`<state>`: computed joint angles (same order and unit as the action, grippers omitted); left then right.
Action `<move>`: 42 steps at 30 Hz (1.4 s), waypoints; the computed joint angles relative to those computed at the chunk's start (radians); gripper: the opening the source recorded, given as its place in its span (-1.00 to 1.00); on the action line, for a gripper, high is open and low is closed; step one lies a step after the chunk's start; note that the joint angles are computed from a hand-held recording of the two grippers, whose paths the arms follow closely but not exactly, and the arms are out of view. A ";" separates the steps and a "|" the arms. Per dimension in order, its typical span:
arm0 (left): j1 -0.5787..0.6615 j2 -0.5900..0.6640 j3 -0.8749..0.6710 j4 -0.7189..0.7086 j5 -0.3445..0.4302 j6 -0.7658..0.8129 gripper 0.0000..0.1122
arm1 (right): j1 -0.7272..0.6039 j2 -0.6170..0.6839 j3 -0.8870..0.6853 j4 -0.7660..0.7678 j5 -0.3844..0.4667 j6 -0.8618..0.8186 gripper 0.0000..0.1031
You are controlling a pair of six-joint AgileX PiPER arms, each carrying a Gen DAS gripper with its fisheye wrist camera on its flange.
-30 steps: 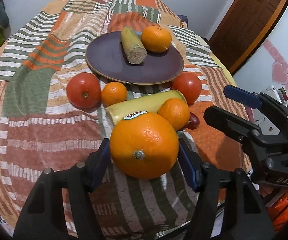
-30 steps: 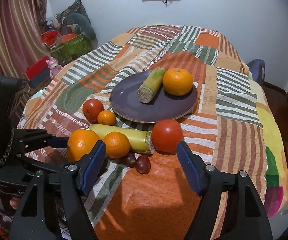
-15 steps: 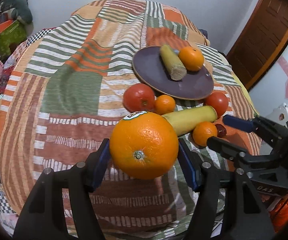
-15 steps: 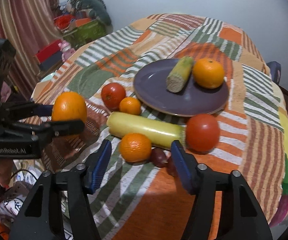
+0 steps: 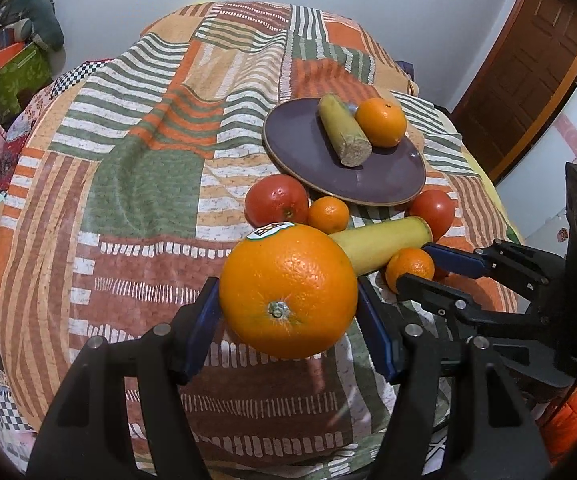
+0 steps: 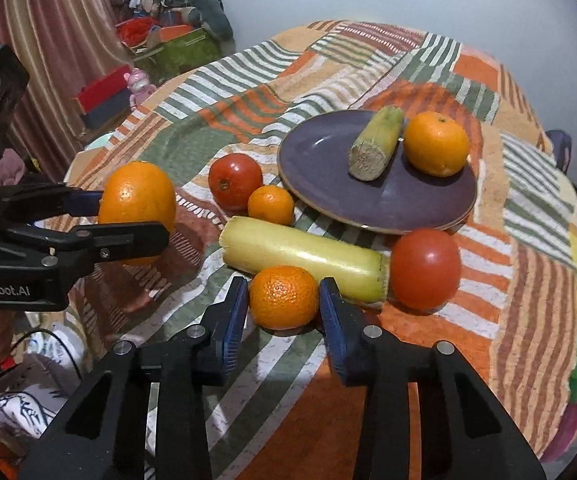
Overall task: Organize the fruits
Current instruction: 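Place the stickered orange on the plate with the left gripper while the right gripper places the tangerine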
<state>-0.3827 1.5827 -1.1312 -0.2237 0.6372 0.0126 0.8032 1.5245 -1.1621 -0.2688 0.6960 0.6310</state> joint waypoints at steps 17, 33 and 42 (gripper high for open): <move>-0.021 0.101 -0.248 0.063 0.043 -0.018 0.15 | -0.092 -0.073 -0.038 -0.108 -0.006 0.046 -0.34; -0.012 0.413 -0.698 0.071 0.172 0.004 0.15 | -0.280 -0.017 -0.075 -0.014 -0.074 -0.094 -0.34; 0.000 0.742 -1.174 0.080 0.412 -0.002 0.15 | -0.348 0.048 -0.061 0.093 -0.095 -0.184 -0.34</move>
<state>-0.3825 2.3243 -2.3048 -0.1433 1.0489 0.0102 0.4548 1.5728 -1.2232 -0.1761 0.6013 0.4468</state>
